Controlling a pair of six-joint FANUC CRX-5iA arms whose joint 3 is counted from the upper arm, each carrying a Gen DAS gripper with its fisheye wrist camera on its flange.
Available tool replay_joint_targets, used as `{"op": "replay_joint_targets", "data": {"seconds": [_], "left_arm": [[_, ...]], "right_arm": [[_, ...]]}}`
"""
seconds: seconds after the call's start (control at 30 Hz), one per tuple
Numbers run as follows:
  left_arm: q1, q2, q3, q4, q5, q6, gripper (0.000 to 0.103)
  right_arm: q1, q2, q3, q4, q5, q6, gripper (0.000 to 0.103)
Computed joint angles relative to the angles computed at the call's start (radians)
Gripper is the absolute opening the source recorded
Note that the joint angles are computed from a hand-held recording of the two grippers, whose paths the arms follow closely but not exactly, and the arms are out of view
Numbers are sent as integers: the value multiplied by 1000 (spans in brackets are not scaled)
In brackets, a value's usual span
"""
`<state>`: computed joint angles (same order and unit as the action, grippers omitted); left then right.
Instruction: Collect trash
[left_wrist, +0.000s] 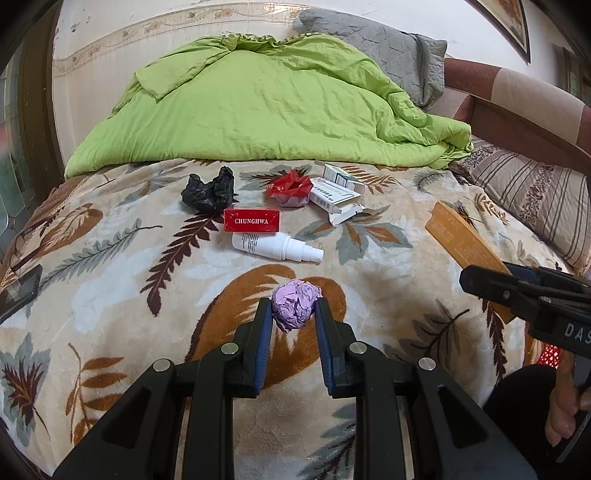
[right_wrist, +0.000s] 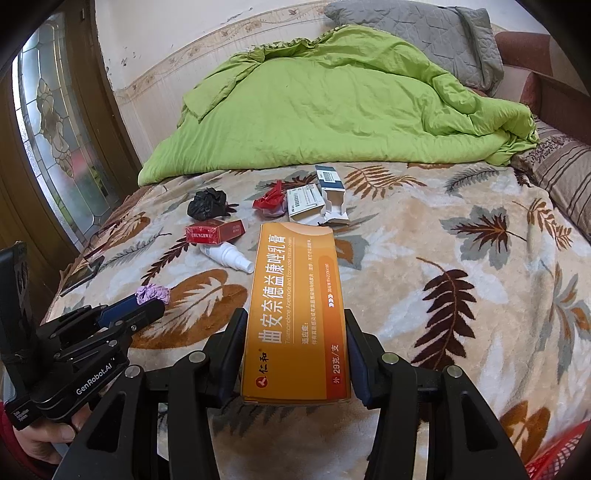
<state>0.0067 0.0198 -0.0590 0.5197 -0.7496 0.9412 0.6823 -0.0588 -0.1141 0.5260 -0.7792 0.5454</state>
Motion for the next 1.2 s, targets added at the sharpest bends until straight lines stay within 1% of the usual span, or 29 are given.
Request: {"op": "replay_joint_targets", "data": {"seconds": [0.3, 0.53, 0.7, 1.2], "left_arm": [[-2, -1, 2, 5, -4, 0, 22], [-6, -1, 9, 34, -24, -21, 22], [-10, -7, 0, 40, -22, -35, 22], [-31, -21, -8, 42, -14, -54, 22]], "right_arm": [[23, -14, -6, -6, -14, -3, 54], [29, -30, -12, -21, -25, -18, 54], [26, -40, -18, -26, -27, -28, 54], [34, -96, -66, 17, -38, -89, 54]]}}
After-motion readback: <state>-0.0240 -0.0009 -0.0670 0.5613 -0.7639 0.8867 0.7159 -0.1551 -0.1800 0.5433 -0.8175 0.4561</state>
